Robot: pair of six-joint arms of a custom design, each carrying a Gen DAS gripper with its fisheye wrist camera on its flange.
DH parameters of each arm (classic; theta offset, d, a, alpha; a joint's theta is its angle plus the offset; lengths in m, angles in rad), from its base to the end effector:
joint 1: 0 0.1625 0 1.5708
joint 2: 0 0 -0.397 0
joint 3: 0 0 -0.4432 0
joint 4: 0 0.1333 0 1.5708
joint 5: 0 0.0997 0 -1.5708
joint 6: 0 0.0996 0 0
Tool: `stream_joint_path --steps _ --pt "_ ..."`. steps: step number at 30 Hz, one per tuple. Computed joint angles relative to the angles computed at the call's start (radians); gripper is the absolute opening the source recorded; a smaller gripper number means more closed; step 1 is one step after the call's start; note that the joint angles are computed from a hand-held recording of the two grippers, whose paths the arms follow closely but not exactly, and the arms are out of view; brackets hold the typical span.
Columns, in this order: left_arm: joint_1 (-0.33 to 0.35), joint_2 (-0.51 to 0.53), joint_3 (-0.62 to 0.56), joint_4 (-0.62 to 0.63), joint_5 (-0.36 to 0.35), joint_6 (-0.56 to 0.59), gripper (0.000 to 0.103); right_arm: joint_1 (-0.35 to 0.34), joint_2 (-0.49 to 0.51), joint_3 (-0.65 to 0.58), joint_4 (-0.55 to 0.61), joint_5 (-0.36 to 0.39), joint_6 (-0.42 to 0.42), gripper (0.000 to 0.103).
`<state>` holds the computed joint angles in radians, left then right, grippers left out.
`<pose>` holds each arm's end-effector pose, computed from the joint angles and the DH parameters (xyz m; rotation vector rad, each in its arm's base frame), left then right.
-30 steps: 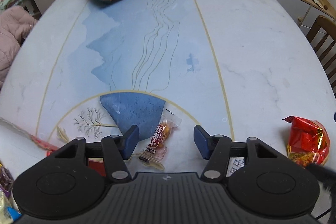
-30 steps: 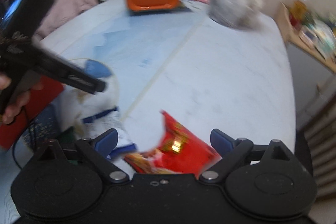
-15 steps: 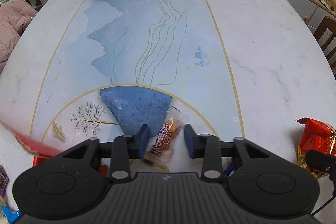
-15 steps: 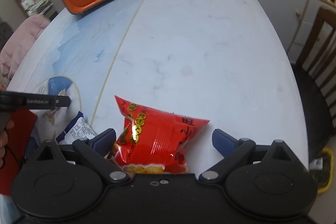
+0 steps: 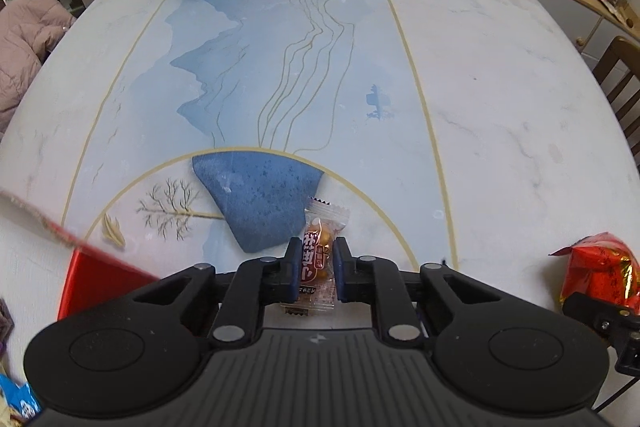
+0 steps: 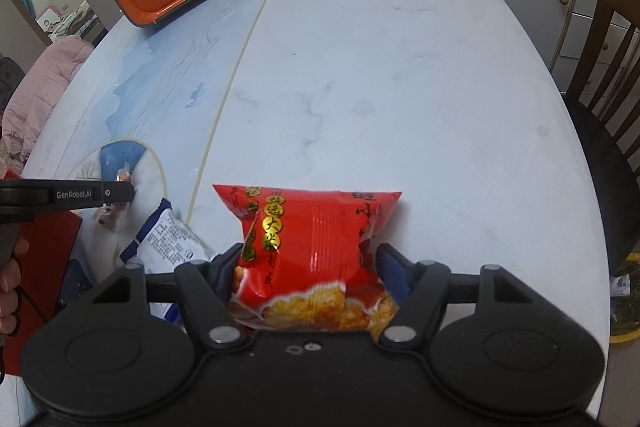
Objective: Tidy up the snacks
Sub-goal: 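Close the right gripper on the red chip bag while the left gripper grasps the orange candy, then carry the red chip bag in the right tool while the left tool carries the orange candy into the box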
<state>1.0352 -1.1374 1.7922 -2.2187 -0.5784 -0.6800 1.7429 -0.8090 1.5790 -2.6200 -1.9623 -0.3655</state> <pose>-0.1288 -0.6417 0.1977 -0.1569 2.2269 -0.6838 0.2161 -0.6865 0.0802 0.6465 -2.6310 0.3269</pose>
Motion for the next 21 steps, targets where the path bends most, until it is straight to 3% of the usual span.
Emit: stream_joint_path --steps 21 --pt "-0.157 -0.236 0.16 0.093 -0.045 -0.142 0.015 0.087 -0.199 0.173 -0.011 0.031 0.009 0.065"
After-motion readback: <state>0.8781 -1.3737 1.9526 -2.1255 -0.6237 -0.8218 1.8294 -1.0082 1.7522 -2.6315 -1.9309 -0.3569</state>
